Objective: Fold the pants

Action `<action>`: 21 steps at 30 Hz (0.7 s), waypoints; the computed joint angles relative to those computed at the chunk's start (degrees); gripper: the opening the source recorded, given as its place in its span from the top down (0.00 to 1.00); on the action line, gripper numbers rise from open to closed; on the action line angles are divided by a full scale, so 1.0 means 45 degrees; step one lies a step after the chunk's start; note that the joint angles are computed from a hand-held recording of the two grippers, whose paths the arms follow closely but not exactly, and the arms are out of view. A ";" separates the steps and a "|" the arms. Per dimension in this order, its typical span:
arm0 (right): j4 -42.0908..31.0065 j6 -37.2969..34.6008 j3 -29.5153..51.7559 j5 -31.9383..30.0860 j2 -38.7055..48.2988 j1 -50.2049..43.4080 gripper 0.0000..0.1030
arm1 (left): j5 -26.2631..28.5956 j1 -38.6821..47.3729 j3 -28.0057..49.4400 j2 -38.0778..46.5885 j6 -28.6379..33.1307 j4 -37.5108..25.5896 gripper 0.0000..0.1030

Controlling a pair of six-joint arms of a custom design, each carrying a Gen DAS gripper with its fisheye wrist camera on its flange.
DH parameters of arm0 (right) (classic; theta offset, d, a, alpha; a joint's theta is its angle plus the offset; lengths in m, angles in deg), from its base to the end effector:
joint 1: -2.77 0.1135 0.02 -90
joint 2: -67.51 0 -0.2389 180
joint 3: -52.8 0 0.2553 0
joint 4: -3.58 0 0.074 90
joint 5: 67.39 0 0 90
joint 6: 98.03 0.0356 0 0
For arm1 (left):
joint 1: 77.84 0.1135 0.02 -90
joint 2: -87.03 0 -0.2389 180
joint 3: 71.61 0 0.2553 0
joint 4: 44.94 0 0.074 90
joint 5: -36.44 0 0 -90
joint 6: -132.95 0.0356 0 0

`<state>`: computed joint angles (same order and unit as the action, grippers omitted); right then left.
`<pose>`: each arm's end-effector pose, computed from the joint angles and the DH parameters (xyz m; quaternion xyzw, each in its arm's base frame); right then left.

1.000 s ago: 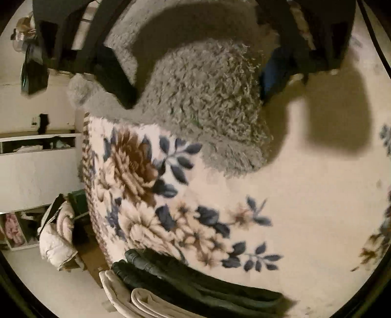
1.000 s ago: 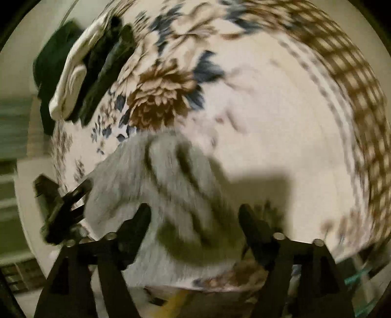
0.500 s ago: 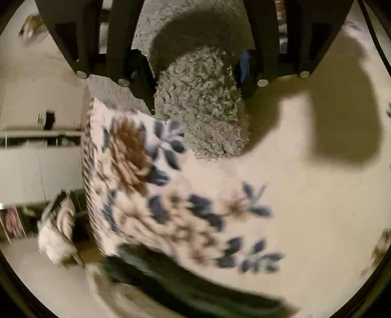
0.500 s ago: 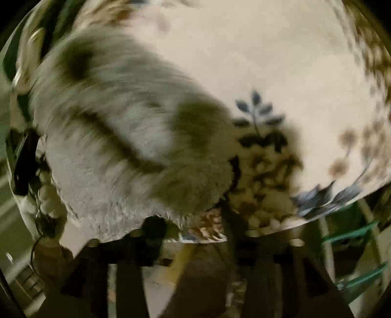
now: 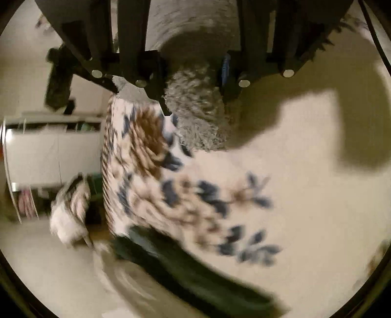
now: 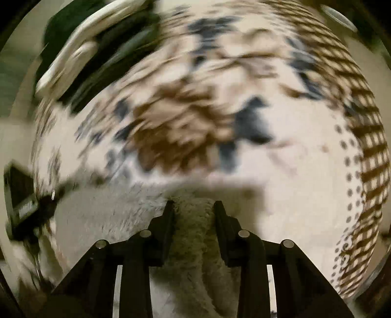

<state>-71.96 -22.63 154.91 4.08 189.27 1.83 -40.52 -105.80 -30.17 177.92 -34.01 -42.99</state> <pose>0.3766 0.0051 0.1235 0.1100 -0.9798 -0.1654 0.0225 0.2286 -0.1305 0.0783 -0.3465 0.8597 -0.3500 0.1355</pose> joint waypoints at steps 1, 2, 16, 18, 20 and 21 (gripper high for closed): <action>-0.0131 0.0620 0.0621 -0.0125 0.0775 -0.0300 0.68 | 0.0426 0.0279 -0.0430 0.0508 -0.0514 0.1302 0.70; -0.0451 0.0804 0.0923 -0.0267 0.1099 -0.0430 0.68 | 0.0725 0.0499 -0.0734 0.0982 -0.1022 0.2319 0.69; -0.4119 -0.1082 -0.1590 0.0606 -0.1403 -0.1814 0.17 | -0.3805 -0.3717 0.0605 -0.5921 -0.2163 -0.7877 0.25; -0.3717 -0.0993 -0.3490 0.0664 -0.1638 -0.2681 0.51 | -0.4194 -0.5516 0.0253 -0.5293 -0.4136 -0.7055 0.25; -0.4243 -0.1142 -0.4258 -0.0126 -0.1238 -0.3619 0.88 | -0.4422 -0.6835 -0.0096 -0.4450 -0.5848 -0.5542 0.25; -0.4569 -0.1292 -0.4563 -0.0391 -0.1319 -0.4074 0.88 | -0.4640 -0.7623 -0.0111 -0.3875 -0.6762 -0.4928 0.25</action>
